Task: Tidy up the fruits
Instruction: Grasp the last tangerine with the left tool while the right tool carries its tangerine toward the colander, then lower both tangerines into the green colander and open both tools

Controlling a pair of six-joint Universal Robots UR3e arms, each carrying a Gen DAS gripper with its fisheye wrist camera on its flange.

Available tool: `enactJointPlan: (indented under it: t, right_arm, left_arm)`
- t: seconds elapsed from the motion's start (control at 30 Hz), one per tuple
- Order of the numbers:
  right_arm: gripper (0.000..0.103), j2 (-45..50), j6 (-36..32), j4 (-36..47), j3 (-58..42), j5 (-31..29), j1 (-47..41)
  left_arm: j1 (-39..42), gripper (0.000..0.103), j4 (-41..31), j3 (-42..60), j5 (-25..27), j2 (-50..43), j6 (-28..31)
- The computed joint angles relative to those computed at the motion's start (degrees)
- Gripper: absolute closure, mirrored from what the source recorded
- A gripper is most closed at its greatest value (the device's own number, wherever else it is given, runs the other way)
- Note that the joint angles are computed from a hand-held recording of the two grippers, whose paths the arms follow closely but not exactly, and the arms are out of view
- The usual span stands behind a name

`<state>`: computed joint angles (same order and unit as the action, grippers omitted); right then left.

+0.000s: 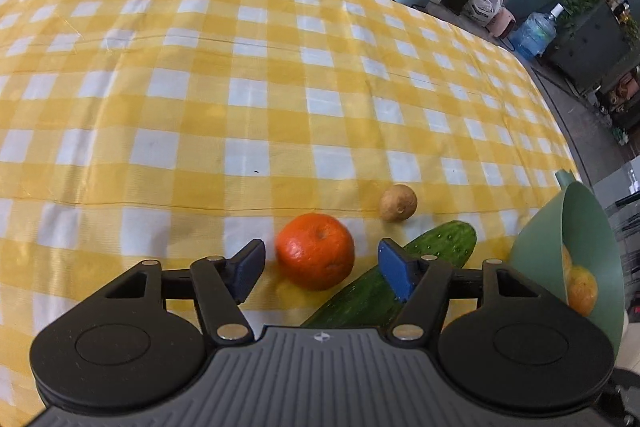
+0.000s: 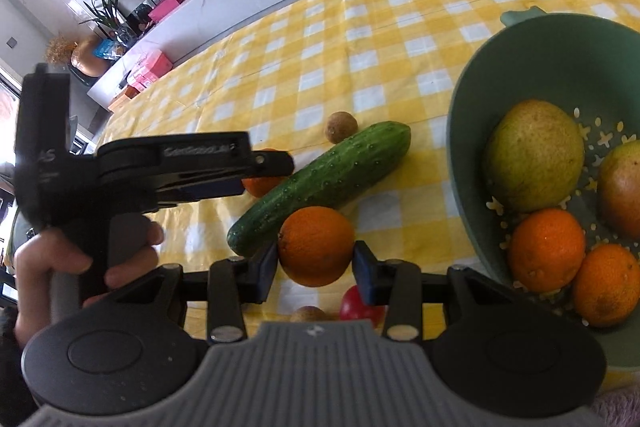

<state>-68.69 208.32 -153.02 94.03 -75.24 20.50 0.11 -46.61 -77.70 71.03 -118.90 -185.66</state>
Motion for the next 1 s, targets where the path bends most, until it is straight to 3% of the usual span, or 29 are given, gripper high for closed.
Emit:
enactJointPlan:
  t: [0.07,0.2,0.47,0.67,0.83,1.0]
  right_arm:
    - [0.065,-0.05,0.14,-0.22,0.12,0.21,-0.06]
    - [0.065,-0.68,0.26,-0.94,0.52,0.65,-0.28]
    - [0.065,-3.1,0.46,-4.21,3.29,2.26,-1.64]
    - [0.065,-14.11,2.26,-13.94,15.83,6.11,-9.19]
    - [0.065,-27.21,5.65,-17.86,29.04,4.28,-19.16]
    - [0.065,-33.47,9.01,-20.37,39.16,8.07,-29.96]
  left_arm:
    - [-0.13,0.043,0.05,0.35,0.04,-0.38,-1.04]
    - [-1.2,0.054,0.06,1.33,2.14,-1.23,-1.25]
    - [-0.18,0.055,5.12,-3.92,-0.41,2.07,-3.43]
    - [-0.89,0.055,15.89,-10.6,-3.23,9.24,-5.92]
    - [-5.26,0.055,16.79,-6.37,-6.91,9.27,-5.21]
    - [-10.74,0.055,8.51,6.84,-12.59,1.69,-5.28]
